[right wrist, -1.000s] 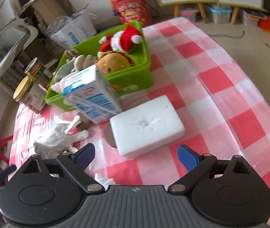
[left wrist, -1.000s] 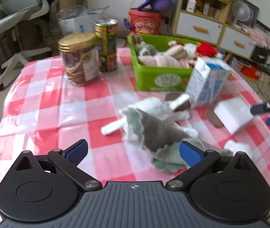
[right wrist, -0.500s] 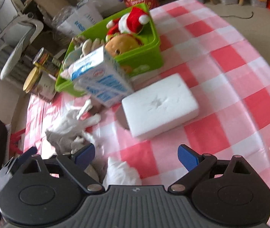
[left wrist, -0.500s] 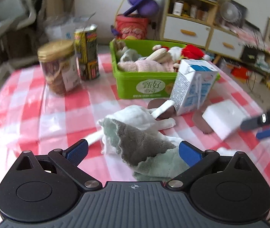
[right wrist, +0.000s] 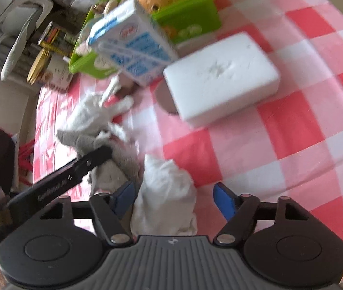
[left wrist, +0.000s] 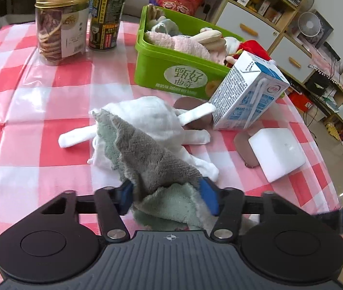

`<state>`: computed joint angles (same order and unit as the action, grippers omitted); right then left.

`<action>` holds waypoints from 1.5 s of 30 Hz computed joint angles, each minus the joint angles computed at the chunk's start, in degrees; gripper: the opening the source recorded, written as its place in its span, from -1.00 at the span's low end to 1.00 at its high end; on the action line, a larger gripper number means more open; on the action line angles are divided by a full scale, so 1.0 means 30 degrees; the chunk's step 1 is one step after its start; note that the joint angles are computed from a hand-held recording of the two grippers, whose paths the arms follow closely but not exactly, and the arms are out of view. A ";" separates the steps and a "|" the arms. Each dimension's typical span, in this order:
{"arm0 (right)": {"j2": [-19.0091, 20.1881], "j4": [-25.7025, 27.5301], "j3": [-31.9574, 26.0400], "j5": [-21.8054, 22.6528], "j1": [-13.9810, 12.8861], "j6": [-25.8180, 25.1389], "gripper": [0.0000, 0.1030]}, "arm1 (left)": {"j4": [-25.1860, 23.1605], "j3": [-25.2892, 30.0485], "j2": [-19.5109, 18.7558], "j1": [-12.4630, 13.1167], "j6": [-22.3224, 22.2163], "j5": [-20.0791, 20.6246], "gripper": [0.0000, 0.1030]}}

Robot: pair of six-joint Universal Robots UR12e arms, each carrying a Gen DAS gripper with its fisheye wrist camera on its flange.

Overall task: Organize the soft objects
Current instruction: 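Grasp the grey towel with the left tool while the right tool grasps the white cloth, then lift the grey towel with the left tool while the right tool lifts the white cloth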

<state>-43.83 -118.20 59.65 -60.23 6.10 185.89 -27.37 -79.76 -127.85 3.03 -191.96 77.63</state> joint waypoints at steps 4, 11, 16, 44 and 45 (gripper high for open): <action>0.0160 0.0354 -0.0083 0.0835 -0.0032 -0.0932 -0.61 | -0.0244 0.0096 -0.0033 0.0082 0.0266 -0.0338 -0.85; -0.0085 -0.0869 0.0299 0.0675 -0.0082 -0.0080 -0.77 | -0.0743 -0.0191 0.0516 0.0076 0.1153 0.0639 -0.97; -0.0256 -0.1906 0.0519 0.0543 -0.0114 0.0405 -0.79 | -0.0215 -0.0963 0.1216 0.0232 0.2044 0.1267 -0.97; -0.0313 -0.1942 0.0400 -0.0773 0.0658 -0.1294 -0.79 | 0.1644 -0.3332 0.2406 0.0064 0.9357 -0.0894 0.28; -0.0334 -0.1955 0.0422 -0.0739 0.0647 -0.1310 -0.79 | 0.1917 -0.3470 0.2542 0.0078 0.9514 -0.0831 0.34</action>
